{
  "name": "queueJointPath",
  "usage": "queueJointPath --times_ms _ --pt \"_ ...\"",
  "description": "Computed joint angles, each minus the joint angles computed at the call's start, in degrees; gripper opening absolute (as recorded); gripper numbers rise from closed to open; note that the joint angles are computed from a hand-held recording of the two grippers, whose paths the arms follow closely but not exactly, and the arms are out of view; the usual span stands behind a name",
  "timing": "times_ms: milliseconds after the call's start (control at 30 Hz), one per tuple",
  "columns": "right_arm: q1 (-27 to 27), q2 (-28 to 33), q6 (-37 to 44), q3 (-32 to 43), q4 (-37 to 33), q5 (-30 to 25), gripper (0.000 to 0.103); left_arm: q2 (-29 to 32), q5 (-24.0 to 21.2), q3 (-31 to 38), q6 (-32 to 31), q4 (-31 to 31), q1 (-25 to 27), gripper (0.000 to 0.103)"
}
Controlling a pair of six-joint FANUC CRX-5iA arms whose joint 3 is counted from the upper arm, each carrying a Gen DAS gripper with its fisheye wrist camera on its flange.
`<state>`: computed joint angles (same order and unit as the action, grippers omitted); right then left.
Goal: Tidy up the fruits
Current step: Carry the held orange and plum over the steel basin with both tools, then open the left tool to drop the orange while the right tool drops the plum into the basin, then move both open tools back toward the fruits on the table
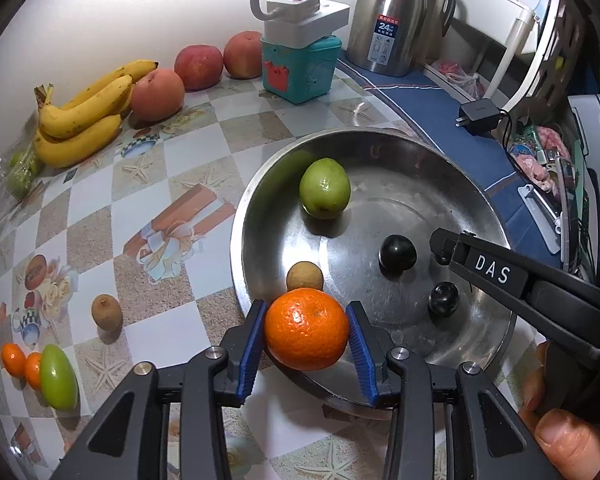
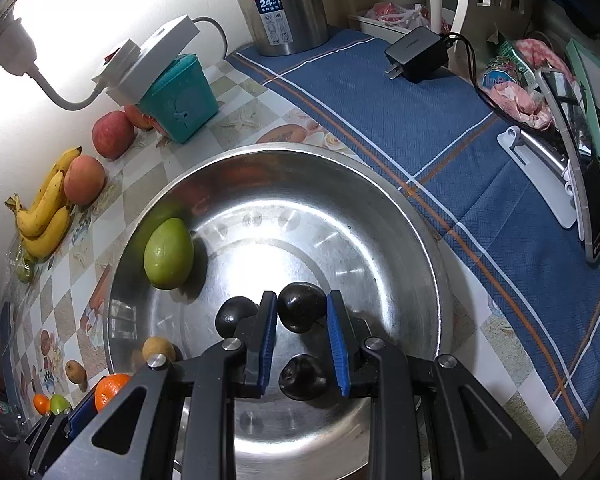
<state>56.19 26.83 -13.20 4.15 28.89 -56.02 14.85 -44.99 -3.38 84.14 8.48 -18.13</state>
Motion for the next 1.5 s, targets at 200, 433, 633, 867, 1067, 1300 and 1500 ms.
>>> queueJointPath --times_ms 200,433,633,867,1067,1300,1500 --pt "-0.10 0.00 0.23 0.01 -0.56 0.29 0.031 -0.53 0.28 -0.17 -0.42 -0.26 -0.07 0.059" --pt "0.25 -0.39 -1.10 -0.34 0.83 -0.58 0.040 -1.15 -0.55 0.19 0.82 -0.53 0.60 0.059" --pt "0.63 -0.52 -1.26 -0.16 2.02 -1.15 0.062 -0.90 -4.67 2.71 7.11 -4.23 1.47 0.065" --pt "1.02 -0.35 0.44 1.15 1.34 -1.98 0.069 0.22 -12.10 5.53 18.28 -8.29 4.18 0.066" --pt "1.64 0.21 3.11 3.26 0.39 -3.13 0.069 -0.49 -14.83 4.12 23.45 -6.77 8.07 0.066" --pt "2.52 1.09 6.53 5.60 0.07 -2.94 0.069 -2.33 -14.75 1.25 24.03 -4.28 11.78 0.075" --pt "2.88 2.51 8.76 7.79 -0.72 -4.03 0.069 -3.39 -14.99 0.24 26.78 -4.36 13.63 0.098"
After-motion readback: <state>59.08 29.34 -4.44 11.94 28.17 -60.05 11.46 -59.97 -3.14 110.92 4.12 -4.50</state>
